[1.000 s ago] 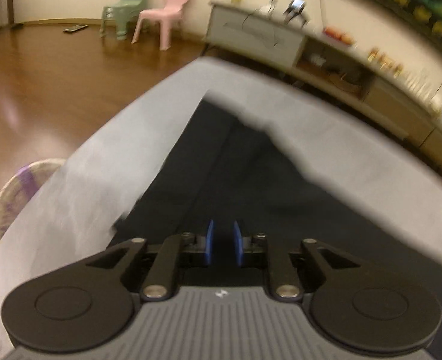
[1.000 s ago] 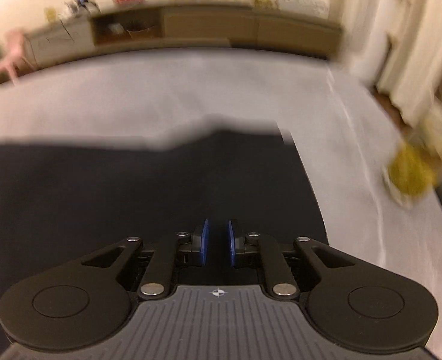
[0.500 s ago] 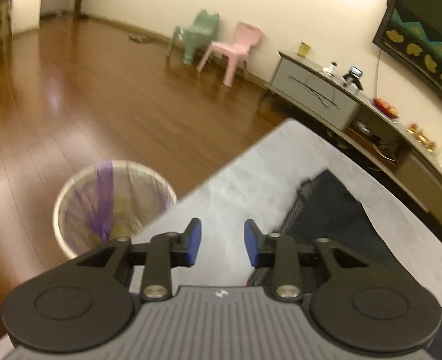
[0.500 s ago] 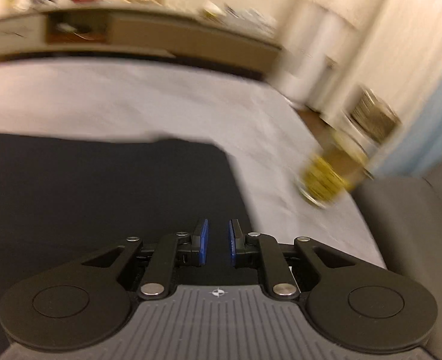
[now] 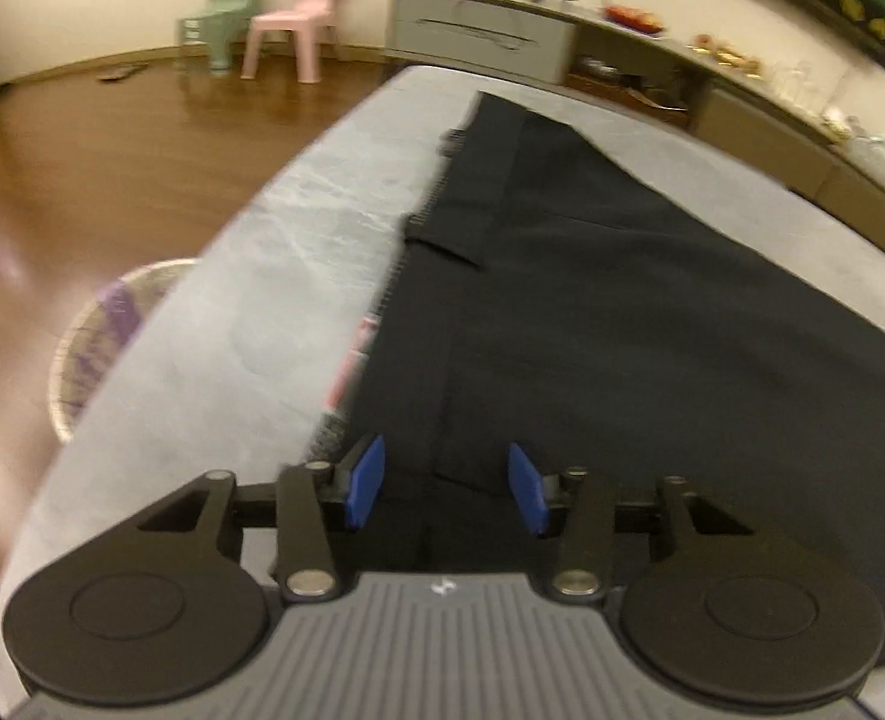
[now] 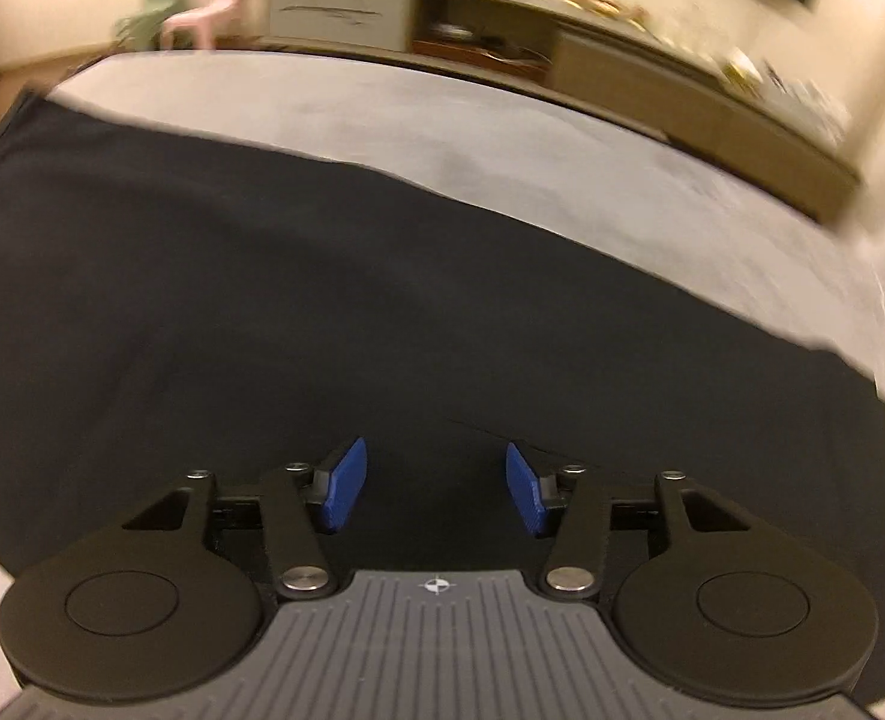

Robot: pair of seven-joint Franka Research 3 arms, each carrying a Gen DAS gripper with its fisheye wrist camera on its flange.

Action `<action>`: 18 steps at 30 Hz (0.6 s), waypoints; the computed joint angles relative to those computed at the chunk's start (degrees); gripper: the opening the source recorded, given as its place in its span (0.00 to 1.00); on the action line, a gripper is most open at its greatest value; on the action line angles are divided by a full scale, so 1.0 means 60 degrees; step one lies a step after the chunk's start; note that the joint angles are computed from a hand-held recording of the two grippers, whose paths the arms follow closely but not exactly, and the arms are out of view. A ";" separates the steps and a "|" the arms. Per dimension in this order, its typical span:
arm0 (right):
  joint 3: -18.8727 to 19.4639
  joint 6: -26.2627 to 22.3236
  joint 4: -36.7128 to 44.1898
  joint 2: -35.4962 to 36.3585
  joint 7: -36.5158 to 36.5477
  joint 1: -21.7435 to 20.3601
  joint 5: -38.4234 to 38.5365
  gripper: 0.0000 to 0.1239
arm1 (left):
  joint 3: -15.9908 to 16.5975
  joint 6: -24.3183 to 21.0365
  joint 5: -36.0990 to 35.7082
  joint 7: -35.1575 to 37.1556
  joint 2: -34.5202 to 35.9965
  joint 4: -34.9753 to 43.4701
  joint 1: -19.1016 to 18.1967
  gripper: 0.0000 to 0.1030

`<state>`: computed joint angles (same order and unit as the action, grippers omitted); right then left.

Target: Fold clothes

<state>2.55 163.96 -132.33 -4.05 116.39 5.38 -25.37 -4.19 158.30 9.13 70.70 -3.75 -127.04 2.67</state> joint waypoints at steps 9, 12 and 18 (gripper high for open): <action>0.0218 0.0589 -0.1431 -0.1323 0.5647 -0.3398 -0.4132 0.43 | -0.0062 0.0572 0.0612 0.0393 -0.0196 -0.0189 -0.0317 0.49; -0.0178 0.1061 -0.1321 -0.0809 0.5094 -0.3544 -0.4227 0.42 | -0.0233 -0.0058 0.2472 -0.0862 0.0470 0.0486 -0.0049 0.57; -0.1020 0.1709 -0.0580 -0.0024 0.4911 -0.3421 -0.2977 0.43 | -0.0086 -0.0728 0.2145 -0.1536 0.0957 0.1419 0.0004 0.41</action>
